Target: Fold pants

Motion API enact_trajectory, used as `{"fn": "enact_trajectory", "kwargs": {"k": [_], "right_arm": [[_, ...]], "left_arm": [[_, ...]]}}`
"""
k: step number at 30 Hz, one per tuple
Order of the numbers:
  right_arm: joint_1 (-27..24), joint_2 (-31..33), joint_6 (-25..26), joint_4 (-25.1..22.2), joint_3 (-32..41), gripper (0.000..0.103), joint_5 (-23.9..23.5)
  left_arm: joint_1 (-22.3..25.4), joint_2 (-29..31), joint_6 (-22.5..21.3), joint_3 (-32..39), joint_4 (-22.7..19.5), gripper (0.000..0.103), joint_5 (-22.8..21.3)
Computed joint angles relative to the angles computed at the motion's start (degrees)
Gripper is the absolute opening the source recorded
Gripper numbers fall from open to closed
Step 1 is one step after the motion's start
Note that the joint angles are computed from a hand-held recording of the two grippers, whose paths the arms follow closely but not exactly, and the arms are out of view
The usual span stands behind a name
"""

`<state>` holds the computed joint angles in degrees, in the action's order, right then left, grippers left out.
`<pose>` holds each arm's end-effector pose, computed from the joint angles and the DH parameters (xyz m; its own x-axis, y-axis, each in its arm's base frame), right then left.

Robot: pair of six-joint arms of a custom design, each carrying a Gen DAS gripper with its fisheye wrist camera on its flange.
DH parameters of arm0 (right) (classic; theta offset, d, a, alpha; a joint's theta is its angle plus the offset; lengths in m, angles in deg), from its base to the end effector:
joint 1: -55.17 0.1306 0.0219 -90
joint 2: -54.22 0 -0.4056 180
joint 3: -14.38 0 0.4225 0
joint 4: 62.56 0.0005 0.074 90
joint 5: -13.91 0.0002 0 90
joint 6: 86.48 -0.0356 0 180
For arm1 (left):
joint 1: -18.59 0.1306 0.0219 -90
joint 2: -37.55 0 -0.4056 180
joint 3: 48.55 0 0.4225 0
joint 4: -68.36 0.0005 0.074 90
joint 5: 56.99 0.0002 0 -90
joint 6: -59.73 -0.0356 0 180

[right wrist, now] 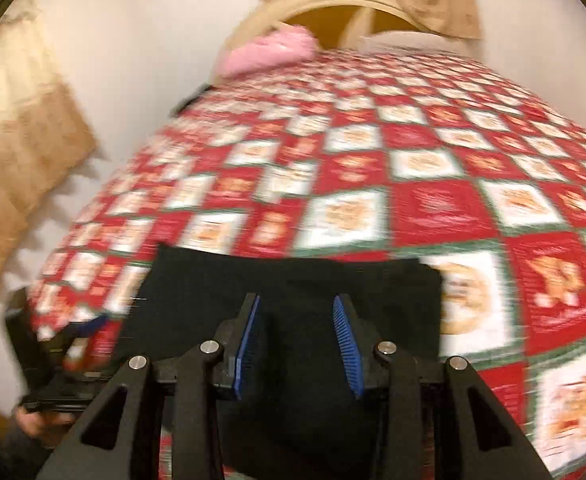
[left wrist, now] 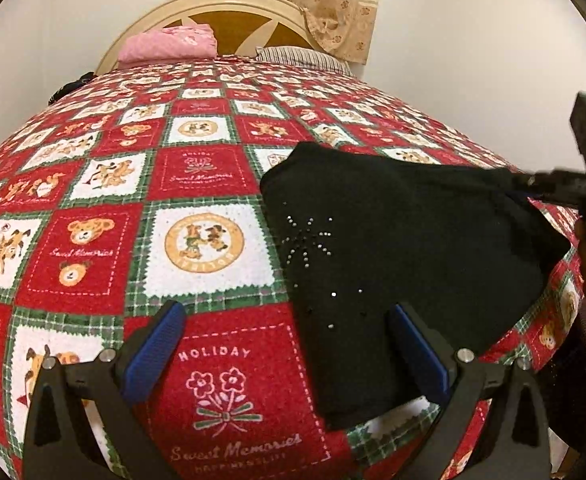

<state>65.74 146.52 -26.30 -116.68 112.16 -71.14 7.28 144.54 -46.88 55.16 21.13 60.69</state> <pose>0.5226 0.0939 0.4939 -0.7031 0.3728 -0.6055 0.2570 0.9272 0.2724 0.6136 -0.1401 0.4128 -0.5927 0.3767 -0.7119 0.6603 0.7333 -0.1617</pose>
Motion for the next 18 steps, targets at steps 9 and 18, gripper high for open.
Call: {"fn": "enact_trajectory", "kwargs": {"k": [9,18], "right_arm": [[-1.5,-2.9,-0.2,6.8,-4.7,0.040,-4.5],[1.0,-7.2,2.4,5.9,-6.6,0.040,5.5]], "left_arm": [[-0.1,-0.5,0.6,-0.5,0.3,0.103,-0.9],[-0.7,-1.9,0.2,0.5,-1.5,0.103,-4.9]]}}
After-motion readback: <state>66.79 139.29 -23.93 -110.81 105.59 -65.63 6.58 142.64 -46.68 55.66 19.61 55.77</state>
